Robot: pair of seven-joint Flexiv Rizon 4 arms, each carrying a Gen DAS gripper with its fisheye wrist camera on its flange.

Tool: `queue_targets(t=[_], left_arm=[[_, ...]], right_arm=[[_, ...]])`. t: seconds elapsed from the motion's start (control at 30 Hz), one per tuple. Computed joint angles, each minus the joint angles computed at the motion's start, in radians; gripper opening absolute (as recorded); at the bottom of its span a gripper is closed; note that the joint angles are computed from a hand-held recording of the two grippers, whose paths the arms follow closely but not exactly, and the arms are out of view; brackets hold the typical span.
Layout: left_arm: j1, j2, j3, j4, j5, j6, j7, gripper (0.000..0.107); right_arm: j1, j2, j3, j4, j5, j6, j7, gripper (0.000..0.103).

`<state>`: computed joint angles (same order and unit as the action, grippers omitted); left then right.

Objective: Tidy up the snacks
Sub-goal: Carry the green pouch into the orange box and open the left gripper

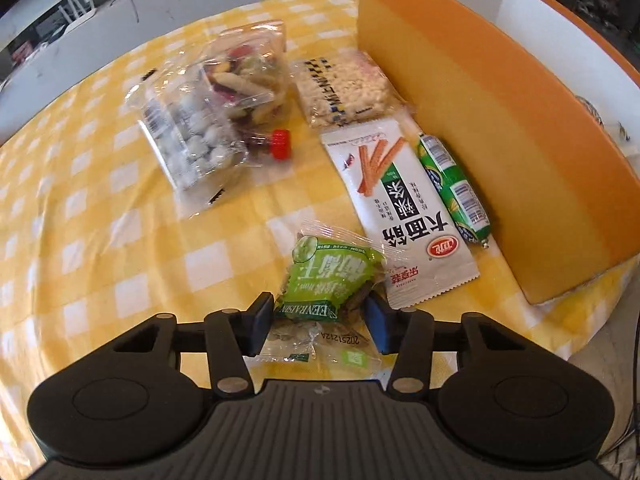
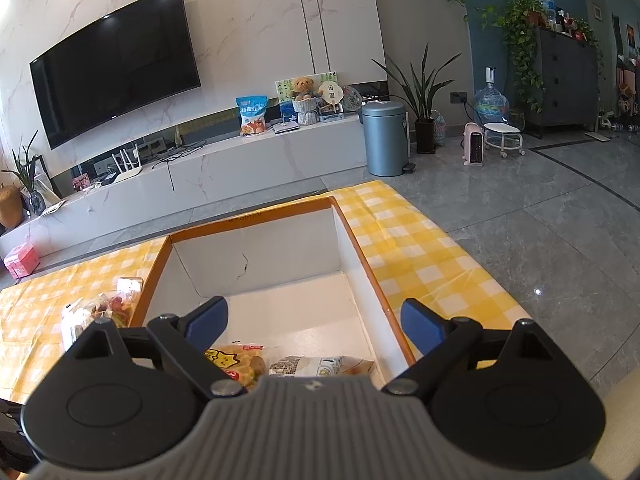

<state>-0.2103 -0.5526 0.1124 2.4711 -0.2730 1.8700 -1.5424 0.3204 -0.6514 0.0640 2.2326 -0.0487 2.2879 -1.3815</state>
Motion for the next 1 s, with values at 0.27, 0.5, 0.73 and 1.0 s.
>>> queue_targets(t=[0.27, 0.5, 0.73, 1.0], left_arm=[[0.215, 0.116, -0.16, 0.102, 0.157, 0.131, -0.114, 0.055], [0.313, 0.221, -0.249, 0.069, 0.306, 0.198, -0.244, 0.055], [0.471, 0.127, -0.472, -0.137, 0.48, 0.134, -0.384, 0.055], [0.395, -0.075, -0.499, -0.358, 0.361, -0.035, -0.309, 0.055]], right_arm=[[-0.01, 0.004, 0.005, 0.004, -0.001, 0.011, 0.005, 0.091], [-0.023, 0.011, 0.01, 0.014, -0.003, 0.034, 0.02, 0.091], [-0.049, 0.016, 0.019, 0.023, -0.016, 0.062, 0.045, 0.091], [-0.087, 0.022, 0.023, 0.037, -0.027, 0.088, 0.103, 0.091]])
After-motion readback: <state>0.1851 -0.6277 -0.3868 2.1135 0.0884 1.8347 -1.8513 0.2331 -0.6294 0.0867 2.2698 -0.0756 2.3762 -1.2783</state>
